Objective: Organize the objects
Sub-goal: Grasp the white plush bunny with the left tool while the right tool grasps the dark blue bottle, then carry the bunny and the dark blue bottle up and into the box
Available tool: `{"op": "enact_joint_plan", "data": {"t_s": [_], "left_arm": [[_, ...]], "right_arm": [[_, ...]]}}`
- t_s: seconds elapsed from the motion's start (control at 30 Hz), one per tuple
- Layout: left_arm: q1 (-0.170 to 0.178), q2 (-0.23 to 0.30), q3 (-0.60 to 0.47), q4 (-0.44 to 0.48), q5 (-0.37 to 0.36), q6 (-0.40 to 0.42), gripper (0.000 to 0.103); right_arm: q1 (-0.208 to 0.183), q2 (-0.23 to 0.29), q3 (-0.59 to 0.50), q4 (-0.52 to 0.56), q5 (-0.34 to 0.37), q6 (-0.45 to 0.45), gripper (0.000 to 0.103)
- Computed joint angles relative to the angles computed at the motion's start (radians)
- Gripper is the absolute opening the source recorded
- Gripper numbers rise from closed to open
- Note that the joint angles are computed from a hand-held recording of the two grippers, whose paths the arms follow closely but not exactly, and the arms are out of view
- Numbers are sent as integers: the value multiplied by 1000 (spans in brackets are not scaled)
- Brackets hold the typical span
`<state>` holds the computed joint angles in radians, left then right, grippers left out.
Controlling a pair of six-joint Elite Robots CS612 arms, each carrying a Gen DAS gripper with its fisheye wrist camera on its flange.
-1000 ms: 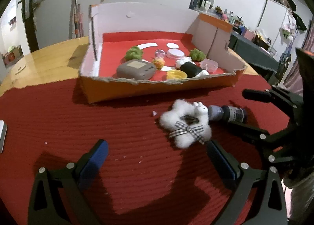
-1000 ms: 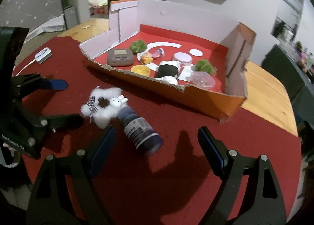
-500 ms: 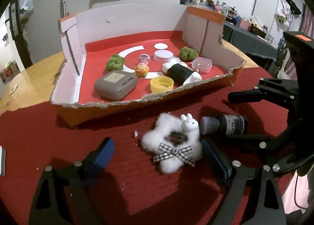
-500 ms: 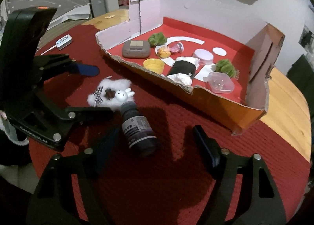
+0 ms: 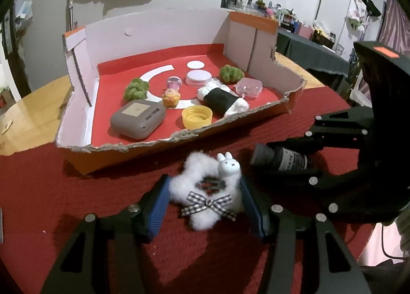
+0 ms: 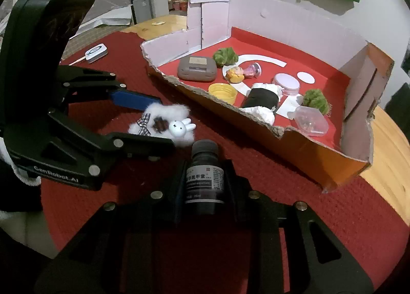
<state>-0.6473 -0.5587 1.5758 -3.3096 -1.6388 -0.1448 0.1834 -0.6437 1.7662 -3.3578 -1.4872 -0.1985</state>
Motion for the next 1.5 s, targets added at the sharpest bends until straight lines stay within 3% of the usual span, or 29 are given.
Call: {"op": "enact_joint_plan", "data": {"t_s": [0.1, 0.17, 0.23, 0.47, 0.57, 0.63, 0.67, 0.8, 0.9, 1.13, 1.23, 1.3, 1.37, 1.5], "left_arm": [[2, -7, 11, -14, -8, -1, 55], [4, -12, 22, -32, -10, 0, 32], [12, -20, 33, -50, -33, -18, 24], [22, -20, 43, -55, -62, -12, 21], [23, -22, 52, -81, -75, -13, 24], [21, -23, 56, -89, -79, -13, 44], [20, -22, 55, -88, -80, -12, 47], [14, -16, 47, -70, -84, -10, 55], [4, -9, 39, -68, -49, -12, 63], [-12, 2, 18, -36, 10, 11, 65], [-15, 1, 18, -27, 24, 23, 66], [-19, 0, 20, -25, 39, 36, 66], [-20, -1, 22, -24, 44, 41, 66], [-16, 0, 22, -31, 30, 45, 61]], "right_arm": [[6, -4, 10, -28, -10, 26, 26], [8, -8, 21, -66, -7, 52, 26], [7, -15, 36, -110, 9, 85, 26], [21, -21, 52, -174, -34, 133, 26], [25, -19, 60, -178, -50, 156, 26], [28, -17, 64, -175, -75, 169, 26], [29, -17, 66, -172, -84, 175, 26], [30, -12, 72, -152, -128, 206, 26], [31, -10, 76, -142, -154, 223, 26], [51, -4, 61, -98, -239, 203, 27], [51, -5, 60, -86, -240, 205, 28], [46, -8, 64, -83, -231, 221, 32], [46, -9, 67, -79, -242, 230, 49], [43, -11, 79, -97, -239, 235, 52]]}}
